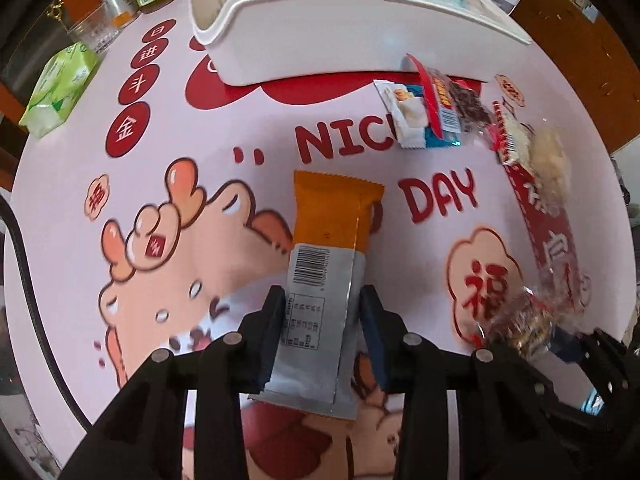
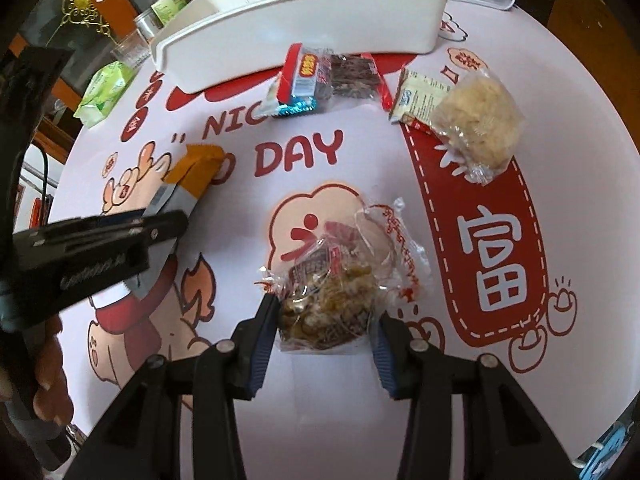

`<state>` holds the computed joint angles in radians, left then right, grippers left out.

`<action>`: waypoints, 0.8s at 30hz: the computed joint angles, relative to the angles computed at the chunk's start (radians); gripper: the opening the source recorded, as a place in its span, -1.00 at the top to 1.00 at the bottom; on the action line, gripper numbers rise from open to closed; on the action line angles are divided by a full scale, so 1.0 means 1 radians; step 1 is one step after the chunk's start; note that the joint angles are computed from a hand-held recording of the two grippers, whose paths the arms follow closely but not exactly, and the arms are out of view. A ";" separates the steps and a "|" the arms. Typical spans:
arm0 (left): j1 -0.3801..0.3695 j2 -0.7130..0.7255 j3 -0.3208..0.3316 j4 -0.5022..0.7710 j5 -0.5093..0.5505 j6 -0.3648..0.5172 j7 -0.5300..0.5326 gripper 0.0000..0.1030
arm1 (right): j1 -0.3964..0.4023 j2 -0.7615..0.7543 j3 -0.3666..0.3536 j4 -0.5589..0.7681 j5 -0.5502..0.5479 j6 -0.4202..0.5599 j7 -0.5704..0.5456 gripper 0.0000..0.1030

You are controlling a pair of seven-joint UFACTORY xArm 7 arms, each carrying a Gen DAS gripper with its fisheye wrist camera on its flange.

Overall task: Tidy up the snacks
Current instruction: 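Grasp the orange-white bar with the left tool while the right tool grasps the clear nut-cluster bag, then carry both snacks over the white tray and open both tools to release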

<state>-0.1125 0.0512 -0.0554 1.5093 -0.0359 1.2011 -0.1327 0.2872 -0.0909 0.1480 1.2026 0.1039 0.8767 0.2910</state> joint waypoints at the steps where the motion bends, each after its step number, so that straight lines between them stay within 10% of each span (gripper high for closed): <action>1: 0.001 -0.017 0.001 -0.010 -0.007 0.002 0.001 0.29 | 0.000 -0.007 -0.001 -0.001 0.005 -0.003 -0.008 0.14; 14: 0.010 -0.079 0.003 0.102 -0.052 0.021 -0.018 0.29 | -0.003 -0.009 -0.012 0.111 0.041 -0.024 -0.140 0.14; 24: 0.000 0.129 0.005 0.561 0.017 0.057 0.002 0.29 | -0.028 0.130 -0.023 0.430 -0.040 -0.041 -0.223 0.14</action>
<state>-0.1124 0.1802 -0.0502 2.0699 -0.0185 1.2582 -0.1305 0.2589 0.0394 0.1248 1.6322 0.0634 0.8353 0.0680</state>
